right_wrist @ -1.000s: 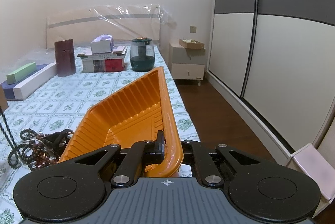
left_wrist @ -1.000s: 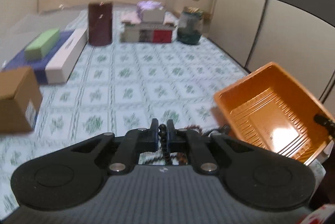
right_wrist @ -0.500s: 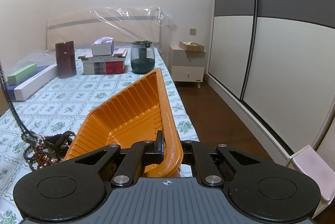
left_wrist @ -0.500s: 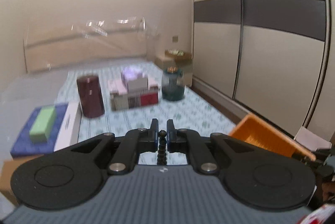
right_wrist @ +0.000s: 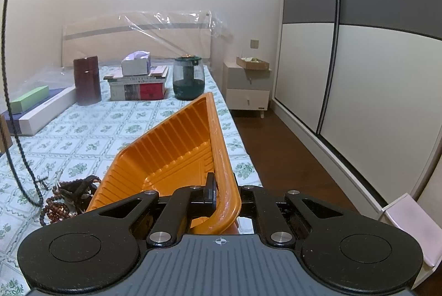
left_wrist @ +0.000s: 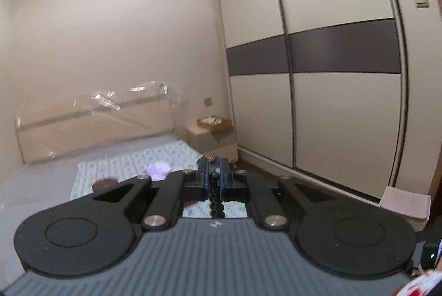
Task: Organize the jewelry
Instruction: 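Lift the dark strand high, carry it over the tray, release it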
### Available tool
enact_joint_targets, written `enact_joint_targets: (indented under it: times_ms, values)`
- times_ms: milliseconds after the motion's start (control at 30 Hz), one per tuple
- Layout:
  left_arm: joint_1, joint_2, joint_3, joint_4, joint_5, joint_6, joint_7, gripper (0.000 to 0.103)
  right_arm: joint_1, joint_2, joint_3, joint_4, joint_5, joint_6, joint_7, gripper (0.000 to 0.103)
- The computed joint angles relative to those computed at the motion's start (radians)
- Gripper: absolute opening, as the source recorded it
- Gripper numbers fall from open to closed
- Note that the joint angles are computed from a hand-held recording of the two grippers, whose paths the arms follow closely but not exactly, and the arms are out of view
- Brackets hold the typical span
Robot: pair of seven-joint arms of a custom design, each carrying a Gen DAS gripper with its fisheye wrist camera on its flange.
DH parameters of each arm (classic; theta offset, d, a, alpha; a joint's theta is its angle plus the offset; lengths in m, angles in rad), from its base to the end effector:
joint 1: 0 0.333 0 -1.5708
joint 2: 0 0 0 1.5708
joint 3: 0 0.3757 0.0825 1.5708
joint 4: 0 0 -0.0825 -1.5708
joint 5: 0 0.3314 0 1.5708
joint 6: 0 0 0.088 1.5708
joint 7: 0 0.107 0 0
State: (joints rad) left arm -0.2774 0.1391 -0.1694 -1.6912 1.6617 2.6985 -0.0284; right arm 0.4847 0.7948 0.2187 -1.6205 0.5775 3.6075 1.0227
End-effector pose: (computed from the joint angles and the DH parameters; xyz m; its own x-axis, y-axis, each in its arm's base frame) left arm 0.5337 -0.2835 0.6528 -0.0282 -0.9898 -0.1400 -0.2004 0.1428 -0.9693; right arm 0.6261 0.3708 0.3703 0.4109 -0.9112 -0.0295 -0.4126 -0.1570 -0.8973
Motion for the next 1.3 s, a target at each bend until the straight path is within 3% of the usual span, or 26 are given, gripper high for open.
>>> enact_joint_targets:
  times_ms: [367, 500, 633, 833, 933, 1067, 1300]
  values:
    - [-0.054, 0.132, 0.023, 0.285, -0.069, 0.134, 0.148, 0.006, 0.005, 0.001, -0.001, 0.001, 0.004, 0.007, 0.001, 0.007]
    - [-0.079, 0.223, 0.035, 0.399, -0.189, 0.198, 0.261, 0.006, 0.001, 0.003, 0.003, 0.003, 0.001, 0.009, 0.006, 0.007]
    - [-0.084, 0.310, 0.008, 0.460, -0.377, 0.225, 0.438, 0.006, -0.005, 0.003, 0.009, -0.001, -0.004, 0.010, 0.014, 0.007]
    - [-0.059, 0.447, -0.092, 0.520, -0.678, 0.173, 0.758, 0.006, -0.005, 0.006, 0.006, 0.007, -0.005, 0.001, 0.021, 0.007]
    - [-0.076, 0.491, -0.081, 0.526, -0.795, 0.155, 0.850, 0.006, -0.006, 0.007, 0.006, 0.011, -0.005, -0.004, 0.023, 0.007]
    - [-0.058, 0.506, -0.105, 0.448, -0.860, 0.152, 0.895, 0.006, -0.008, 0.008, 0.009, 0.013, -0.007, -0.006, 0.027, 0.007]
    - [-0.047, 0.578, -0.122, 0.439, -1.040, 0.092, 1.035, 0.006, -0.004, 0.012, 0.003, 0.019, 0.000, -0.013, 0.030, 0.007]
